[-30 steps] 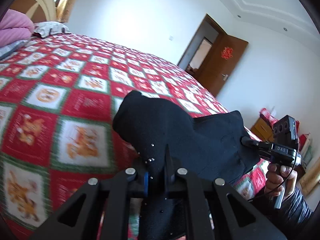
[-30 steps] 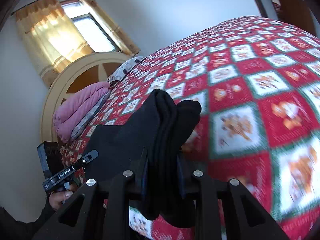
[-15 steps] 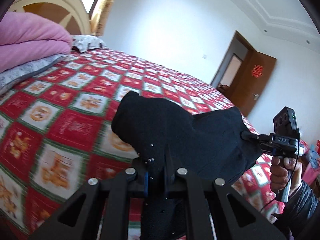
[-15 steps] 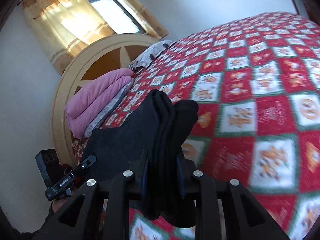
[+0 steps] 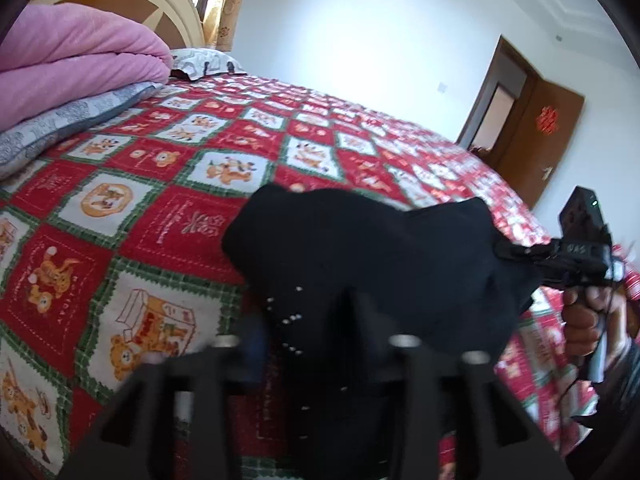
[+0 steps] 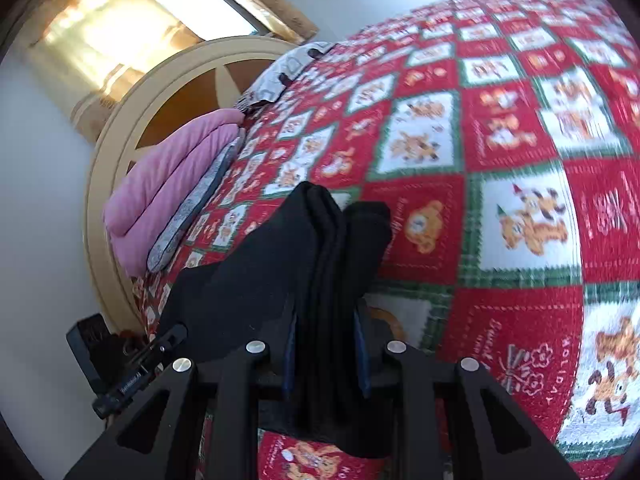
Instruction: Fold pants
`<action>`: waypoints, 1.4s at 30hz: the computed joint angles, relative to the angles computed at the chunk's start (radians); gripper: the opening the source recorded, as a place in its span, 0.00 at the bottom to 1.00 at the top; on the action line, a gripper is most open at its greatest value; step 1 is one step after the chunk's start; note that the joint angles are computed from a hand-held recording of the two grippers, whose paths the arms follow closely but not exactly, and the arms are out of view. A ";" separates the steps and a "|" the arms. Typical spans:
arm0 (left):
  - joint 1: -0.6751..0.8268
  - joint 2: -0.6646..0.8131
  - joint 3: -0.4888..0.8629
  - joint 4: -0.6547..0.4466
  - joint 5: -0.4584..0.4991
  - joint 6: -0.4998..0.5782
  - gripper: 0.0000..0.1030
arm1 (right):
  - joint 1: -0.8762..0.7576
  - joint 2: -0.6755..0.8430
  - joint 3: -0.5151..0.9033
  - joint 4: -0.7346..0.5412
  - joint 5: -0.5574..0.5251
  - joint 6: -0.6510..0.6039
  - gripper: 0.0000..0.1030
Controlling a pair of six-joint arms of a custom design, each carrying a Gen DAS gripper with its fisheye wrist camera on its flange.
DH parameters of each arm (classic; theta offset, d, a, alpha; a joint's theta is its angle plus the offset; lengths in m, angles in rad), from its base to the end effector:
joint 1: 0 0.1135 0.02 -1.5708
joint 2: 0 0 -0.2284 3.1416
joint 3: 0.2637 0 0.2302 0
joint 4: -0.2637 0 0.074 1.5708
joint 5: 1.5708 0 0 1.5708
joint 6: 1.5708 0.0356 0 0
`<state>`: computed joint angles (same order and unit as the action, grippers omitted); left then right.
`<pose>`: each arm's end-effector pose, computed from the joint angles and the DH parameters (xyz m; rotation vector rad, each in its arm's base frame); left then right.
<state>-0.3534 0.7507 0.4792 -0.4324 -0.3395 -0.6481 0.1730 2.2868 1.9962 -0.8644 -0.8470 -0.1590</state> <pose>0.1591 -0.0460 0.1979 -0.5012 2.1749 -0.1598 0.4283 0.1019 0.1904 -0.6510 2.4393 1.1366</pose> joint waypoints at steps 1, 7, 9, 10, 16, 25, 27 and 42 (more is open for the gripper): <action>-0.008 0.004 -0.003 -0.001 -0.017 -0.006 0.65 | -0.005 0.017 0.015 -0.003 -0.004 0.016 0.26; -0.010 0.000 -0.030 -0.001 -0.037 -0.040 0.79 | -0.023 0.079 0.040 -0.007 -0.019 0.072 0.29; -0.007 0.000 -0.032 -0.008 -0.043 -0.049 0.84 | -0.025 0.080 0.038 -0.010 -0.017 0.076 0.32; -0.006 -0.002 -0.034 -0.011 -0.049 -0.055 0.88 | -0.026 0.080 0.038 -0.012 -0.018 0.077 0.35; -0.059 0.010 0.007 -0.122 -0.148 -0.105 1.00 | -0.064 -0.021 -0.111 0.079 0.024 0.076 0.49; -0.090 -0.058 0.005 -0.233 -0.159 -0.187 1.00 | -0.072 -0.076 -0.191 0.116 0.091 0.074 0.57; -0.128 -0.062 0.036 -0.299 -0.210 -0.226 1.00 | -0.082 -0.100 -0.225 0.137 0.099 0.082 0.57; -0.719 0.127 0.333 -0.835 -0.616 -0.877 1.00 | -0.182 -0.866 -0.980 0.418 0.242 0.038 0.57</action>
